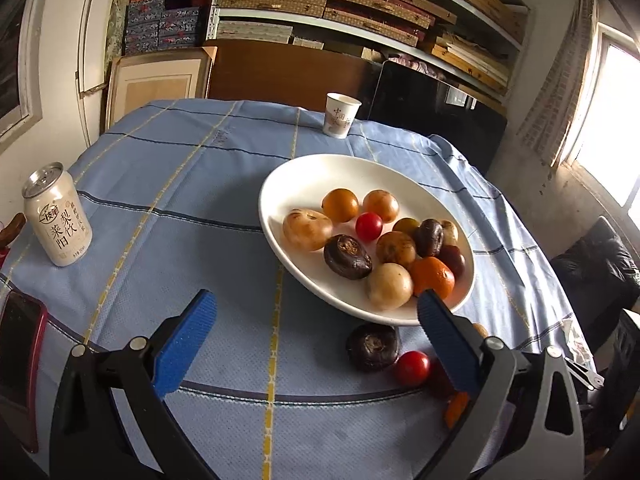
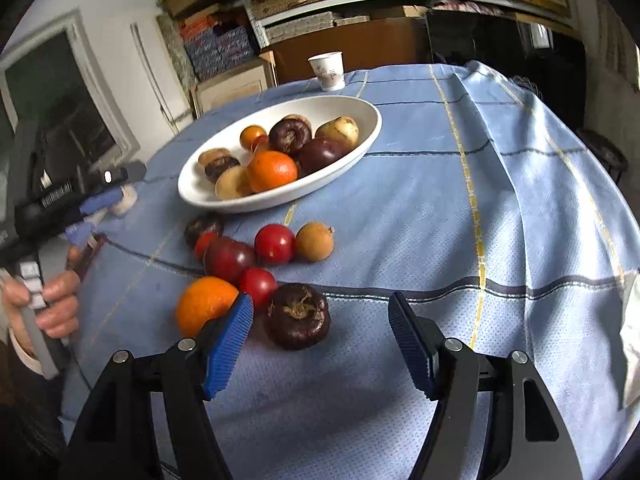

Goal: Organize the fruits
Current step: 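Grasp another dark brown round fruit with the right tool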

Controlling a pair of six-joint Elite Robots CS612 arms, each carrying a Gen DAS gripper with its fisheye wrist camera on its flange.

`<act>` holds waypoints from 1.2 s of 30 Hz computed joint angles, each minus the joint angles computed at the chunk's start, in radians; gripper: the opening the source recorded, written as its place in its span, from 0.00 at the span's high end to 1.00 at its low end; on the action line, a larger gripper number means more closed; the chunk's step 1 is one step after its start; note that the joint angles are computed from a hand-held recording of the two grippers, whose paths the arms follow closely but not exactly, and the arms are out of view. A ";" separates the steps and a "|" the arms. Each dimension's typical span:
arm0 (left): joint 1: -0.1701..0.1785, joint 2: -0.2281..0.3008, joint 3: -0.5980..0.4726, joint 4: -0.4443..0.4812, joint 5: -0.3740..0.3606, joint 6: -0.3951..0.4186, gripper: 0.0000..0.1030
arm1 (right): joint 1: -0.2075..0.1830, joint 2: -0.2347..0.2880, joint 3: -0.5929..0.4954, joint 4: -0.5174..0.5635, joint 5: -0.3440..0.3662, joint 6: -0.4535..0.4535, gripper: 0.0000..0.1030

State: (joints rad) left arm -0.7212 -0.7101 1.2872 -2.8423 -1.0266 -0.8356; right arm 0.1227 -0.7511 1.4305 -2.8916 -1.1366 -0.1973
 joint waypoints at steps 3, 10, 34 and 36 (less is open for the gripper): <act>-0.003 -0.001 0.000 -0.002 0.006 0.005 0.04 | 0.011 -0.004 0.002 0.013 -0.022 -0.053 0.31; -0.006 -0.002 -0.001 -0.002 -0.004 0.030 0.04 | 0.024 -0.005 -0.008 0.053 -0.078 -0.095 0.39; -0.016 0.003 -0.013 0.038 0.015 0.071 0.04 | 0.023 0.005 -0.030 0.094 -0.070 -0.081 0.61; -0.014 0.004 -0.015 0.029 -0.026 0.106 0.04 | 0.009 0.010 -0.035 0.093 -0.022 -0.026 0.61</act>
